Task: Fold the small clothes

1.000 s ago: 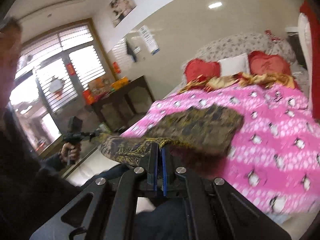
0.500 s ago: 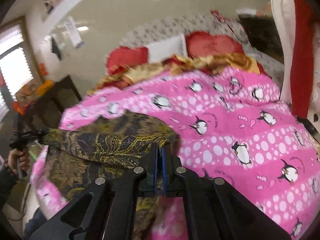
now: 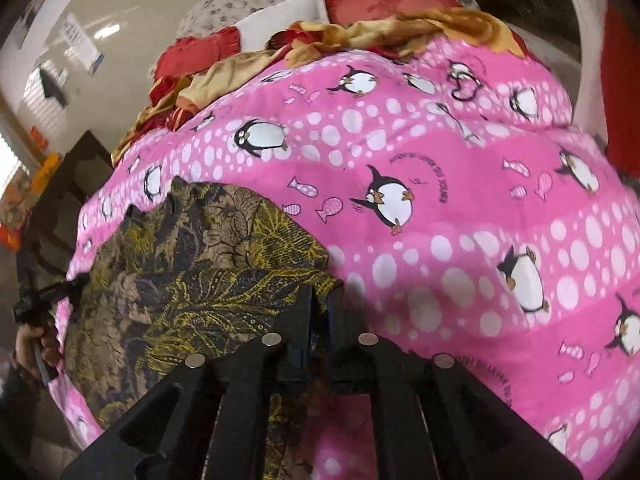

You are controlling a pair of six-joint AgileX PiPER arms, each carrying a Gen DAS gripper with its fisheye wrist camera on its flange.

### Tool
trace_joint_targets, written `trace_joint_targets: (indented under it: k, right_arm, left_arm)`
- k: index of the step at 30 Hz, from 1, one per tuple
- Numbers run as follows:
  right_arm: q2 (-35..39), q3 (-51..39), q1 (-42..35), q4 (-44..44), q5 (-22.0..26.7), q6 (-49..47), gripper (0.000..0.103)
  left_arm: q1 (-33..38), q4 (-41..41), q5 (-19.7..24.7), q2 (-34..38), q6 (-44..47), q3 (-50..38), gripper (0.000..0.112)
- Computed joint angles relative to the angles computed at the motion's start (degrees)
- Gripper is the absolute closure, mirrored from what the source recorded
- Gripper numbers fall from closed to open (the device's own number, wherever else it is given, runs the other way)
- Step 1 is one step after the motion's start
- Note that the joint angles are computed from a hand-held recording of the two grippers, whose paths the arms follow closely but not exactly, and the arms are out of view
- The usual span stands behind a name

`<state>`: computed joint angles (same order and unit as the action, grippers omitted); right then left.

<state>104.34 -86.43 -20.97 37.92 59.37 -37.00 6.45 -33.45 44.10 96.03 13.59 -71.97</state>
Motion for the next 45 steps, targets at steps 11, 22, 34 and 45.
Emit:
trace_joint_targets:
  k: [11, 22, 34, 45]
  right_arm:
    - [-18.85, 11.17, 2.11, 0.93, -3.3, -1.07, 0.087]
    - [-41.06, 43.55, 21.62, -15.04, -19.64, 8.9, 0.085]
    - [-41.48, 38.92, 18.27, -16.77, -20.51, 8.86, 0.093]
    - [-12.04, 17.91, 39.28, -38.8, -16.21, 40.44, 0.081]
  left_arm:
    - [-7.3, 22.06, -5.9, -17.19, -16.27, 5.59, 0.035]
    - [-22.5, 46.28, -13.5, -25.93, -49.31, 30.15, 0.042]
    - [-25.37, 51.33, -9.04, -28.46, -55.86, 28.15, 0.045]
    - [-34.75, 51.95, -7.92, -8.09, -57.72, 11.26, 0.039]
